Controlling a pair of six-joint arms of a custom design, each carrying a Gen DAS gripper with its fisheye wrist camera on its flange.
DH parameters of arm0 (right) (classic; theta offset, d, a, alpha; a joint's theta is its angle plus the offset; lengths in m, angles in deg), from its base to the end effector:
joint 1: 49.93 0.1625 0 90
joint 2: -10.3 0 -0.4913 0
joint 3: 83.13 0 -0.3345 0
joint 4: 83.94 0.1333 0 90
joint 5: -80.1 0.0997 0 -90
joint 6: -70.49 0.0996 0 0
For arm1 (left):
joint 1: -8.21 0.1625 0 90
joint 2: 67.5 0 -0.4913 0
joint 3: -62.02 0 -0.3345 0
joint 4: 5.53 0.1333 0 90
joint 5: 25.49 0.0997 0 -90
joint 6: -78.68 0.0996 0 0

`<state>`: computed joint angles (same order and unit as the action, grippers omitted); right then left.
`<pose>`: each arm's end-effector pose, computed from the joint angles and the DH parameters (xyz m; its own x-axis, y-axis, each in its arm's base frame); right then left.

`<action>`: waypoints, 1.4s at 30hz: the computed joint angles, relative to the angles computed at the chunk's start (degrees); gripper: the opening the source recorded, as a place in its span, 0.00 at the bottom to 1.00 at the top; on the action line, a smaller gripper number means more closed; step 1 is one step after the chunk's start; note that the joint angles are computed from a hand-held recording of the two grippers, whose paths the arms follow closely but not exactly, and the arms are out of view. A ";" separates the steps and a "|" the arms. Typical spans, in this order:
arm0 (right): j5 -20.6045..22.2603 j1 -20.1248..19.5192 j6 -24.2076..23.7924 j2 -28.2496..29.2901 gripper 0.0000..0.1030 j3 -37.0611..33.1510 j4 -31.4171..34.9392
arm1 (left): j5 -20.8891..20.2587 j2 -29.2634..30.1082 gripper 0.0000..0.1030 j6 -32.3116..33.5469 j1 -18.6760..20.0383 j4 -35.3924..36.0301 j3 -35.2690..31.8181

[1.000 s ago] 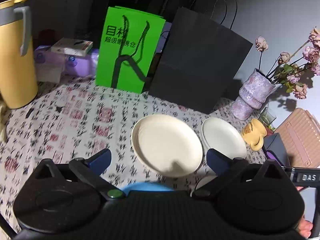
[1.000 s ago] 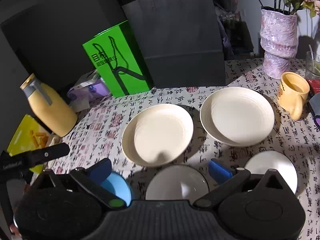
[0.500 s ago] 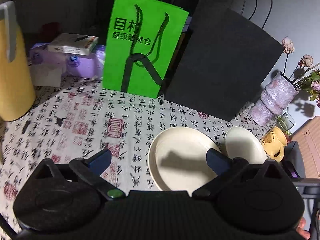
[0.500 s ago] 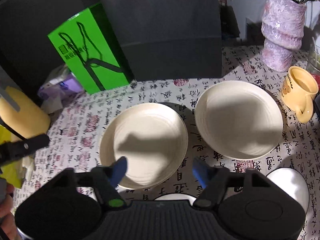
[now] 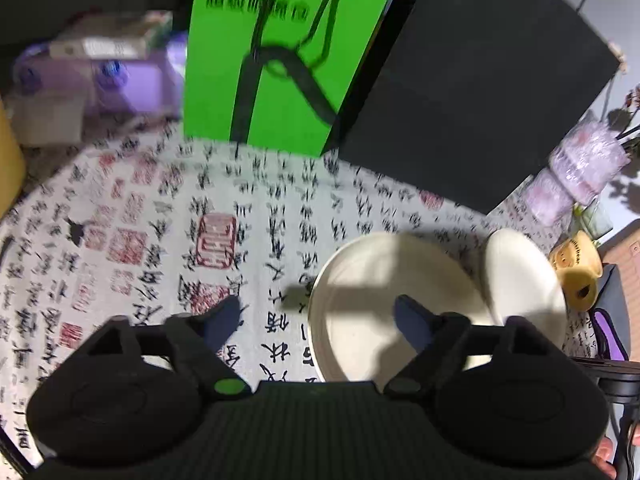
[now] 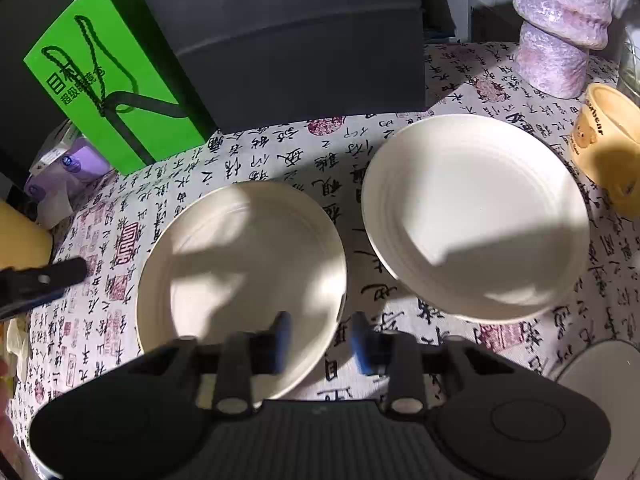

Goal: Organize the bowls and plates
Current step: 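Close both grippers on the rim of that beige plate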

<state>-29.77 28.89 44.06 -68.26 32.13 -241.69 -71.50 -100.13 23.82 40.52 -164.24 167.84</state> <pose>0.0007 -0.5092 0.4153 -0.8697 -0.0568 0.4903 -0.2468 0.9103 -0.3323 -0.4025 -0.4941 0.0280 -0.8840 -0.0691 -0.4624 0.2080 0.8277 -0.5213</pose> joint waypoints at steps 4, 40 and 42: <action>1.59 -0.95 0.27 0.62 0.25 0.30 -2.14 | -1.16 1.05 0.65 1.56 1.37 -3.89 1.60; 1.30 -1.94 -6.26 5.11 0.09 2.09 -11.19 | -8.95 4.15 0.07 7.33 5.55 -19.07 5.45; 1.27 -1.72 -6.58 5.12 0.09 2.44 -11.83 | -8.58 4.03 0.07 6.93 5.45 -18.69 5.50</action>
